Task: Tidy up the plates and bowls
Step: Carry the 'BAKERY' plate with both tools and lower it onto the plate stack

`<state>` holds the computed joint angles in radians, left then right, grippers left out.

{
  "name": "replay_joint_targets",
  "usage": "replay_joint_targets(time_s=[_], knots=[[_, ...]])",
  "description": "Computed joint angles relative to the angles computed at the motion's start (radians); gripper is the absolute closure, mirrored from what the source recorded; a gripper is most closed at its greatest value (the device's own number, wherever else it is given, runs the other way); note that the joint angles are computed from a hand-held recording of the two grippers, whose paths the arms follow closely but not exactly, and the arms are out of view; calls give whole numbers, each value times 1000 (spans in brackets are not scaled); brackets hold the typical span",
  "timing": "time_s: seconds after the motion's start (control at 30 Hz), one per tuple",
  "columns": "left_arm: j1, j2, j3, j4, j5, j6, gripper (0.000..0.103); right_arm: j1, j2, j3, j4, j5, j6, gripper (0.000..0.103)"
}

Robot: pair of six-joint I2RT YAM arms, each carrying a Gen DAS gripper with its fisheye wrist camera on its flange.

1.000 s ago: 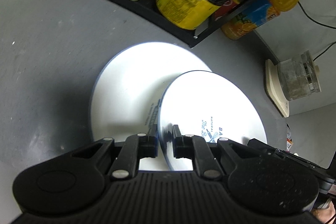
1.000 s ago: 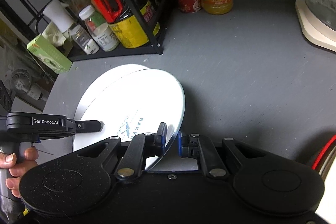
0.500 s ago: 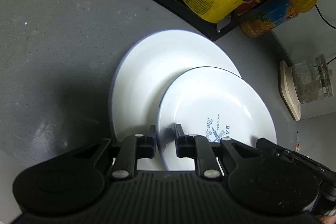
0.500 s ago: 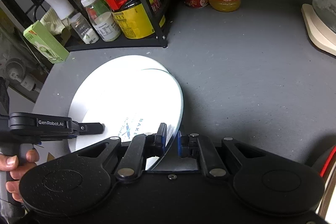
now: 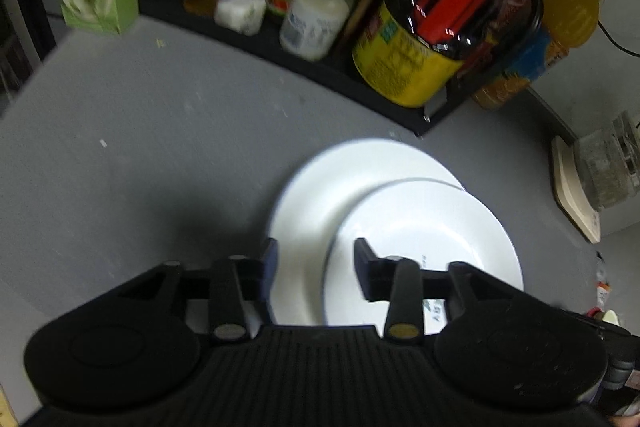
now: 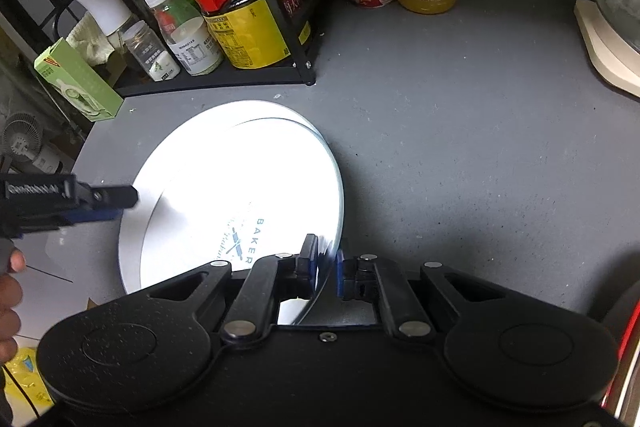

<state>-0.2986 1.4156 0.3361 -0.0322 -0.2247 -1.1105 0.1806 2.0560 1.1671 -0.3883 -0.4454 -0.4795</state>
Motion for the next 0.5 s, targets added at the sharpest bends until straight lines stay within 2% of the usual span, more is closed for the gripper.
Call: replay_joint_targets(time_s=[0.13, 0.2, 0.3, 0.5], knots=[[4, 25, 16, -18, -25, 6, 51, 16, 4, -9, 18, 21, 8, 91], [18, 65, 17, 6, -6, 13, 50, 24, 2, -14, 28, 32, 9, 91], [20, 105, 17, 23, 20, 11, 50, 31, 9, -8, 32, 51, 16, 83], [11, 190, 2, 103, 35, 2, 47, 35, 33, 8, 29, 61, 25, 74]])
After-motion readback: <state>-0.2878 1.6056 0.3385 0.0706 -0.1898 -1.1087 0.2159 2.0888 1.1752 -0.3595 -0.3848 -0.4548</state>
